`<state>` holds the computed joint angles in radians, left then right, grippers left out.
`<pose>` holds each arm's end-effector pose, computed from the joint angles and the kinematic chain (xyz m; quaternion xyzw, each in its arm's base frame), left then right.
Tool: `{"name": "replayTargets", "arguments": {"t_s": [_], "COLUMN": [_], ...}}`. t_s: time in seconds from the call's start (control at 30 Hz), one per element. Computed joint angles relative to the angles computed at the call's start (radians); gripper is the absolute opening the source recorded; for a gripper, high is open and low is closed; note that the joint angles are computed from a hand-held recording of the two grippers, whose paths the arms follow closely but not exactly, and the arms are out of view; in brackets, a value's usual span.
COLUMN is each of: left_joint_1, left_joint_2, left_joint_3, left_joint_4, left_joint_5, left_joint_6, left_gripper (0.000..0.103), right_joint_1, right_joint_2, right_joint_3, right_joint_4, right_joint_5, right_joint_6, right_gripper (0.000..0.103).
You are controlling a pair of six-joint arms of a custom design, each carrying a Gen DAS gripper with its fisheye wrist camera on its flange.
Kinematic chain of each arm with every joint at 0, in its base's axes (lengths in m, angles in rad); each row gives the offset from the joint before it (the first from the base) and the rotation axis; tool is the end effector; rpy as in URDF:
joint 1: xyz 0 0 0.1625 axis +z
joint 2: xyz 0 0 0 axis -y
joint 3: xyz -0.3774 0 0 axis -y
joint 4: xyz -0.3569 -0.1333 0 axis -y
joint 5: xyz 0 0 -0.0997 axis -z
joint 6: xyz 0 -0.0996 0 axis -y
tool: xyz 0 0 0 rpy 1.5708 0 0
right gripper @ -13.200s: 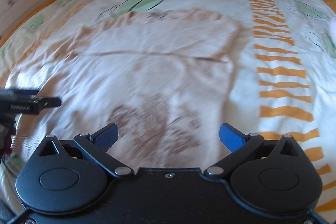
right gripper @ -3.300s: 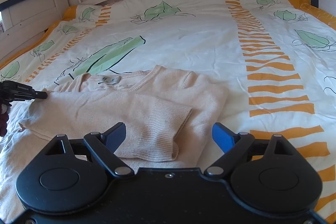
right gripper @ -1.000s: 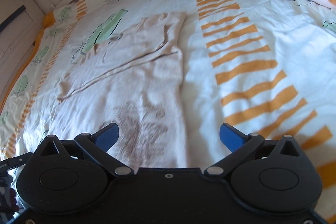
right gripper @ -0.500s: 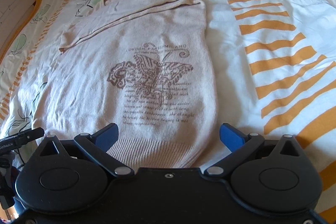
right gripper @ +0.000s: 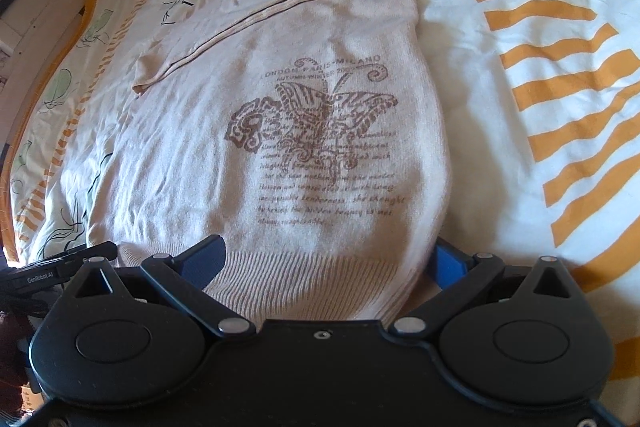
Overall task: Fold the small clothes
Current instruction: 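Grasp the ribbed hem with both grippers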
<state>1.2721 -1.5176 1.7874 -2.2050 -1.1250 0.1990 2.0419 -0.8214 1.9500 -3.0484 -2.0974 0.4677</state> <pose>0.0245 -0.5194 0.3958 0.1974 0.9394 -0.1873 0.2083 0.3161 -0.4371 0.0694 -0.0436 -0.9509 0.2655 0.1528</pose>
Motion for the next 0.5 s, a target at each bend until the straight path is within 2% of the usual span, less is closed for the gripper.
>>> {"name": "replayTargets", "arguments": {"t_s": [0.13, 0.27, 0.3, 0.5], "left_joint_1": [-0.002, -0.003, 0.000, 0.008], "left_joint_2": [-0.002, -0.013, -0.015, -0.020], "left_joint_3": [-0.003, 0.007, 0.008, 0.002], "left_joint_4": [0.009, -0.009, -0.015, -0.016], "left_joint_5": [0.004, 0.011, 0.006, -0.019], "left_joint_6": [0.003, -0.003, -0.003, -0.014], "left_gripper": [0.100, 0.088, 0.084, 0.074], "right_joint_1": [-0.003, 0.000, 0.002, 0.001], "right_joint_2": [-0.010, -0.014, -0.014, -0.030], "right_joint_3": [0.013, 0.026, 0.029, 0.045], "right_joint_4": [-0.007, -0.028, -0.033, -0.037], "right_joint_5": [0.035, 0.044, 0.038, 0.034], "right_joint_6": [-0.007, -0.008, -0.004, 0.005], "right_gripper": [0.103, 0.101, 0.099, 0.085]}}
